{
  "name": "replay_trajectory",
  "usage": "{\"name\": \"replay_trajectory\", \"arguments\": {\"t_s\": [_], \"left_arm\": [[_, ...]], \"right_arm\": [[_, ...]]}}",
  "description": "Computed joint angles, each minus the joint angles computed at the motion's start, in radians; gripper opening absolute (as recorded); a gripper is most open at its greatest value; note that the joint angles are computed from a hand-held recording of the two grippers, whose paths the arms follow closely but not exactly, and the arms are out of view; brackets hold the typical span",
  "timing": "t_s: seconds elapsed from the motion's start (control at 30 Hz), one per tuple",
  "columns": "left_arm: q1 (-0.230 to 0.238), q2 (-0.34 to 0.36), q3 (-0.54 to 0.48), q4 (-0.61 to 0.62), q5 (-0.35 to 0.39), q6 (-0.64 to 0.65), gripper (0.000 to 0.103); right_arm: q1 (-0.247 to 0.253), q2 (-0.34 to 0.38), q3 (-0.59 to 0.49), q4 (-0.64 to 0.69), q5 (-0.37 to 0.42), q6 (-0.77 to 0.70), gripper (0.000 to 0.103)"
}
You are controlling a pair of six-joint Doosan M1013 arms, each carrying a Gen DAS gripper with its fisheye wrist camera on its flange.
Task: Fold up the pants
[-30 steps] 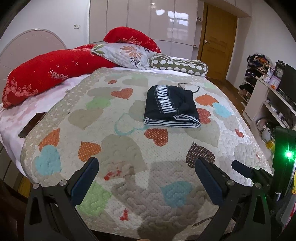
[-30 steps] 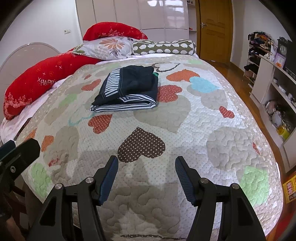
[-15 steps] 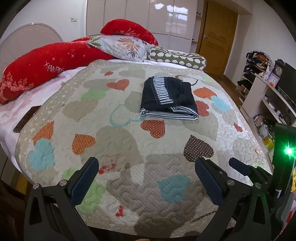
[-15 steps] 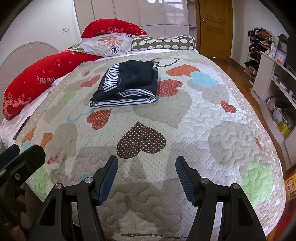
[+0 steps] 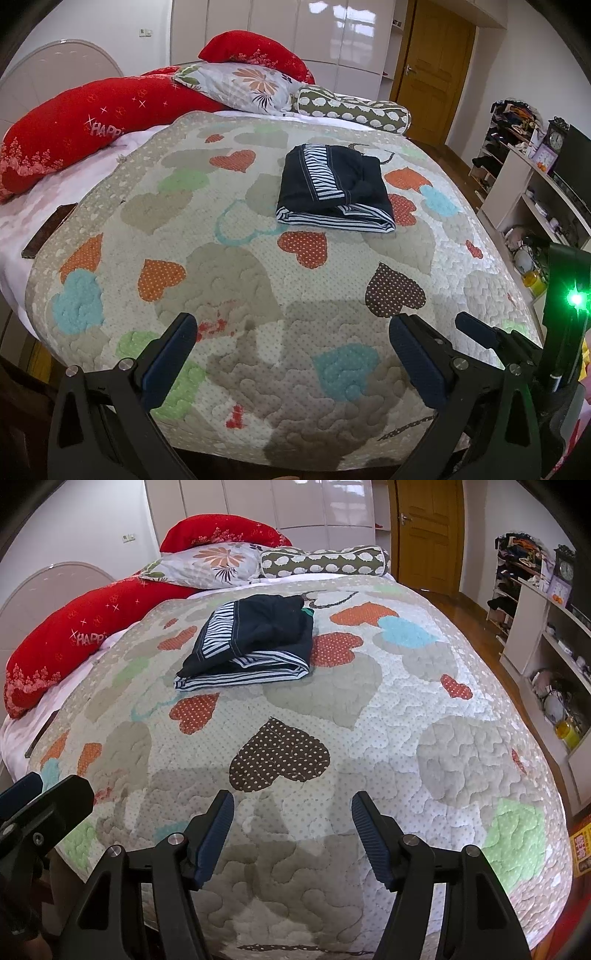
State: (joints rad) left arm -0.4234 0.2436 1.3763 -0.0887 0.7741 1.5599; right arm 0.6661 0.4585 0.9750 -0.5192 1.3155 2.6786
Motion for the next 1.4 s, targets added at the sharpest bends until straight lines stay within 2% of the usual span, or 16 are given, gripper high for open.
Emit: {"name": "replay_trajectory", "arguments": {"t_s": [1.4], "left_arm": [[0.01,0.019,-0.013,-0.044,0.053,0.015,0.103]], "right_arm": [[0.0,0.006,0.004,0.007,0.0,0.0,0.072]]}}
